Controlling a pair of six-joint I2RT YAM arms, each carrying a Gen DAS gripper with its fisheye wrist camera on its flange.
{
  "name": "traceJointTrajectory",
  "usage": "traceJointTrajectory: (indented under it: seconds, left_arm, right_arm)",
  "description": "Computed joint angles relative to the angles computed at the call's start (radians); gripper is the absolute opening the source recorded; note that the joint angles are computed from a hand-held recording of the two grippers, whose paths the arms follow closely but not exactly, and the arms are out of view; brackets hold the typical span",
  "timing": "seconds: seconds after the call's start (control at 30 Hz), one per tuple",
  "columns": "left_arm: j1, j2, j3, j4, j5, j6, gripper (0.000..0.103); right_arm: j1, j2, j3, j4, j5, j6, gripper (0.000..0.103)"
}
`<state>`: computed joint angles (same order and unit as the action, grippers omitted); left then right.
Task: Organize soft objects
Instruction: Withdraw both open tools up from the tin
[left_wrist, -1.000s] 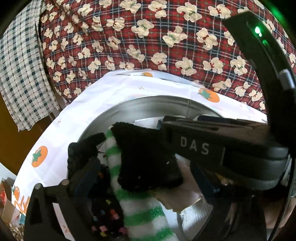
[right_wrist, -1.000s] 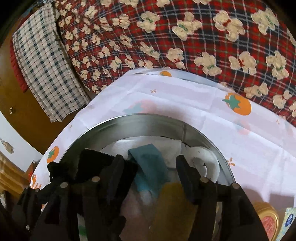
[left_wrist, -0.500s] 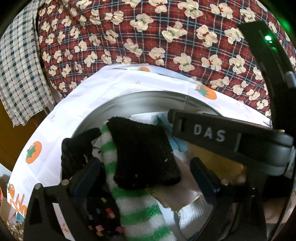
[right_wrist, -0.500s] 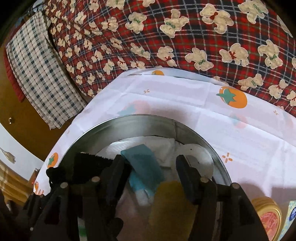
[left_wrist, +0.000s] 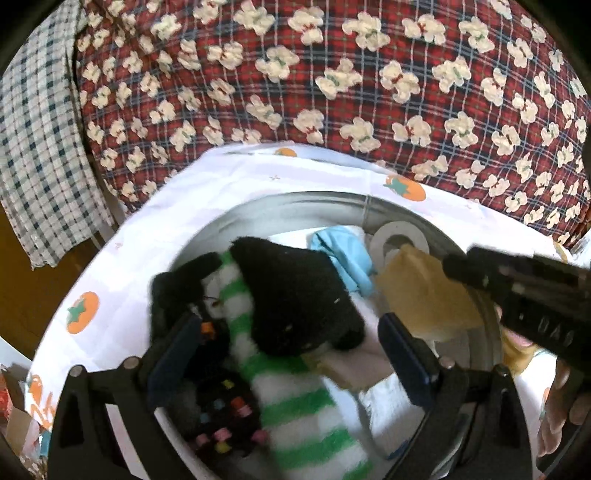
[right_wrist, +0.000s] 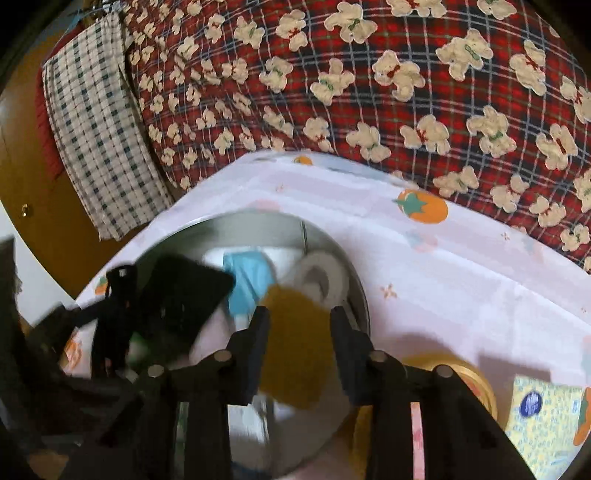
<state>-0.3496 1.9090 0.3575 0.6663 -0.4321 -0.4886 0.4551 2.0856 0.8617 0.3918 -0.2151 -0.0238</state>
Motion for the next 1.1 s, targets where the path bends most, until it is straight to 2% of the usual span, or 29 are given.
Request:
traceJointTrajectory:
  seconds: [0.07,0.13,0.3,0.57,0.7,0.8,0.9,0.97,1.07,1.1]
  left_arm:
    - [0.000,-0.020,-0.021,-0.001,-0.009,-0.003,0.097]
    - [0.002,-0.021,-0.022,-0.008,-0.010,-0.008,0.097]
    - [0.004,0.043,0.023,-0.016,0.022,-0.020,0.097]
    - [0.003,0.073,0.088,-0.087,0.017,-0.044,0.098]
    - [0.011,0.075,0.081,-0.073,0.020,-0.062,0.098]
    - [0.007,0.067,0.044,-0.010,0.026,-0.084,0.098]
    - [-0.027,0.045,0.010,0.028,-0.029,-0.109,0.098]
    - [-0.052,0.036,-0.008,0.051,-0.075,-0.115,0.098]
    - [-0.105,0.047,-0.034,0.108,-0.176,-0.125,0.098]
    - [-0.125,0.060,-0.040,0.130,-0.213,-0.132,0.098]
  right_arm:
    - [-0.001,0.017,-0.001,-0.010,-0.011,-0.002,0.037]
    - [0.001,0.045,0.020,-0.024,-0.039,0.008,0.030]
    - [0.026,0.096,0.076,-0.036,-0.062,0.069,0.030]
    - [0.079,0.172,0.171,-0.006,0.022,0.133,0.030]
    - [0.075,0.185,0.190,0.005,0.001,0.121,0.031]
    - [0.060,0.162,0.119,0.104,-0.036,0.126,0.031]
    - [0.040,0.112,-0.019,0.301,-0.091,0.156,0.031]
    - [0.051,0.077,-0.110,0.423,-0.057,0.154,0.032]
    - [0.072,0.049,-0.228,0.615,0.015,0.157,0.044]
    - [0.078,0.051,-0.267,0.693,0.041,0.166,0.054]
